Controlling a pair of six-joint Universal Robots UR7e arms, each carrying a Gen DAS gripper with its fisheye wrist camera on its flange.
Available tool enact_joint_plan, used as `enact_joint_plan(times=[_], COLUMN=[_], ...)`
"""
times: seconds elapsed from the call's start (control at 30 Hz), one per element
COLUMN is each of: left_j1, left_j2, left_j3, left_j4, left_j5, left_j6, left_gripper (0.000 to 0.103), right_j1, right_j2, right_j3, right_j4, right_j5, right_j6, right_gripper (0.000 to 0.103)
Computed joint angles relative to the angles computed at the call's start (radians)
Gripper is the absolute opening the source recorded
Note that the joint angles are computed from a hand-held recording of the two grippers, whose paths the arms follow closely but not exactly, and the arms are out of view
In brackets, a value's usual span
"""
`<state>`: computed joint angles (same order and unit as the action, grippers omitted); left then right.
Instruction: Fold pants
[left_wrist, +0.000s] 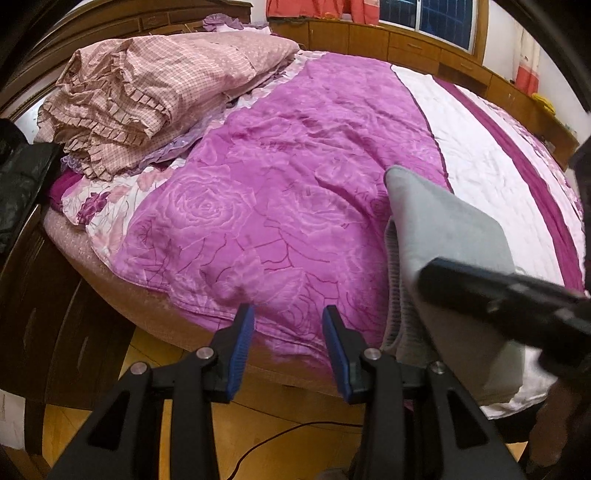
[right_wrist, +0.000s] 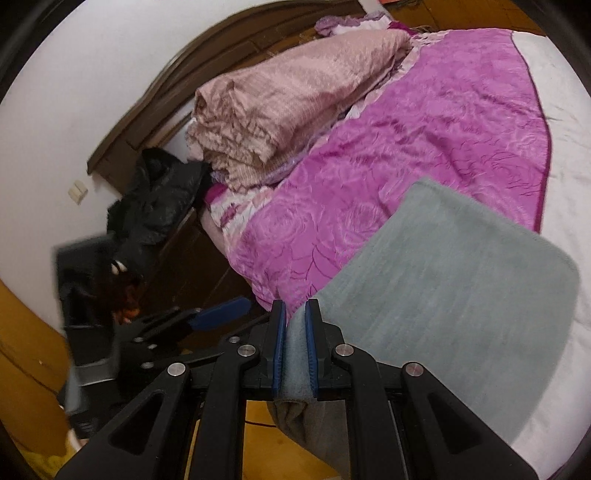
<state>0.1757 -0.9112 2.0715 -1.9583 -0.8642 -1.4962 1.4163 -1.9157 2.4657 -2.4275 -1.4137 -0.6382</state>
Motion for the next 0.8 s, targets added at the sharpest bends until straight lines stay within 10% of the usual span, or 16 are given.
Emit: enact_joint_plan(times=[0.37, 0.8], left_j1=[-0.009, 0.067], left_j2=[-0.027, 0.104], left_j3=[-0.003, -0.063], left_j4=[0.003, -0.438], left_j5=[0.025, -0.060], left_j6=[0.006, 0.445], left_gripper=[0.040, 0.046], right_j1=[-0.100, -0.383], right_j2=[-0.173, -0.250], right_j3=[0.013, -0.005], right_j4=[0.052, 0.106], right_j5=[0.053, 0.003], right_j6=[0.099, 0.117], right_gripper=[0.034, 0.049])
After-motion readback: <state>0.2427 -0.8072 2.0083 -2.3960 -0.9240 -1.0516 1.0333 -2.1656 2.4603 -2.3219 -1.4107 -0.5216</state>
